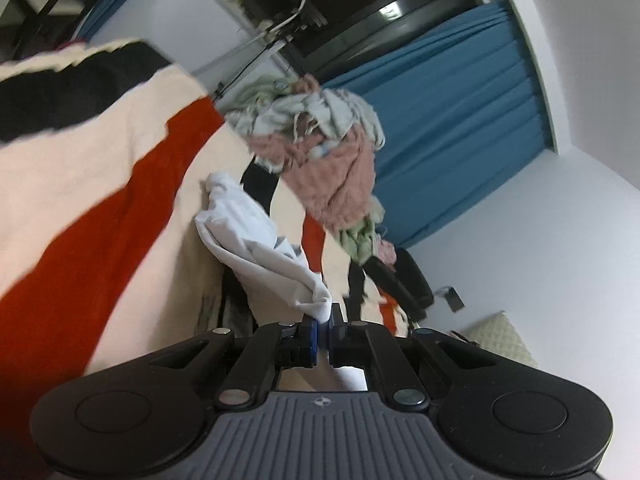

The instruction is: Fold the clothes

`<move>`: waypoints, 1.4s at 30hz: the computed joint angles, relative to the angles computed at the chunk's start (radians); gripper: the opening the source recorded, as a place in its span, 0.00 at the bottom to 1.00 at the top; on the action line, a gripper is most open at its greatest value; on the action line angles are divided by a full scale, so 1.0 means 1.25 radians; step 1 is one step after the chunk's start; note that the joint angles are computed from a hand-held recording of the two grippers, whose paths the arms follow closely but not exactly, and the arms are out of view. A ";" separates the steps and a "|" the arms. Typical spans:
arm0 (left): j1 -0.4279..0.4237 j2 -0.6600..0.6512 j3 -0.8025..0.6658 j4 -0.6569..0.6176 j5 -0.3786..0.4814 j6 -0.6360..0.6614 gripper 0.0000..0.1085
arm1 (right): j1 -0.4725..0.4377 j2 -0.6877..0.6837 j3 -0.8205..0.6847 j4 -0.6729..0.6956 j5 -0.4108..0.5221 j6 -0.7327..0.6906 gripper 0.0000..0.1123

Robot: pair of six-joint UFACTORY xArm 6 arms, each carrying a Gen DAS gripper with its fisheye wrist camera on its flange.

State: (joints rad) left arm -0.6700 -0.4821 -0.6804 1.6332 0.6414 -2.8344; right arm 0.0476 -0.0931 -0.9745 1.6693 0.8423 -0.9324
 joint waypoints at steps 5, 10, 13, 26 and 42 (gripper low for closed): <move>-0.155 -0.044 0.029 -0.098 0.119 0.051 0.04 | -0.085 -0.167 0.147 -0.062 0.071 -0.036 0.13; -0.093 -0.010 -0.016 -0.130 0.066 0.150 0.05 | -0.091 -0.144 0.120 -0.079 0.069 -0.002 0.13; 0.024 0.054 -0.095 -0.196 -0.018 0.292 0.05 | -0.039 -0.050 0.005 -0.096 0.018 0.069 0.13; 0.369 0.479 -0.400 -0.069 -0.270 0.375 0.05 | 0.108 0.619 -0.726 -0.291 -0.039 0.434 0.14; 0.362 0.496 -0.432 0.204 -0.224 0.195 0.74 | 0.095 0.599 -0.716 -0.150 0.032 0.212 0.80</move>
State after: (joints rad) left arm -0.2175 0.1379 -1.2204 1.8879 0.3614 -2.5905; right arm 0.1663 0.6558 -1.8697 1.4817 0.8825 -0.6669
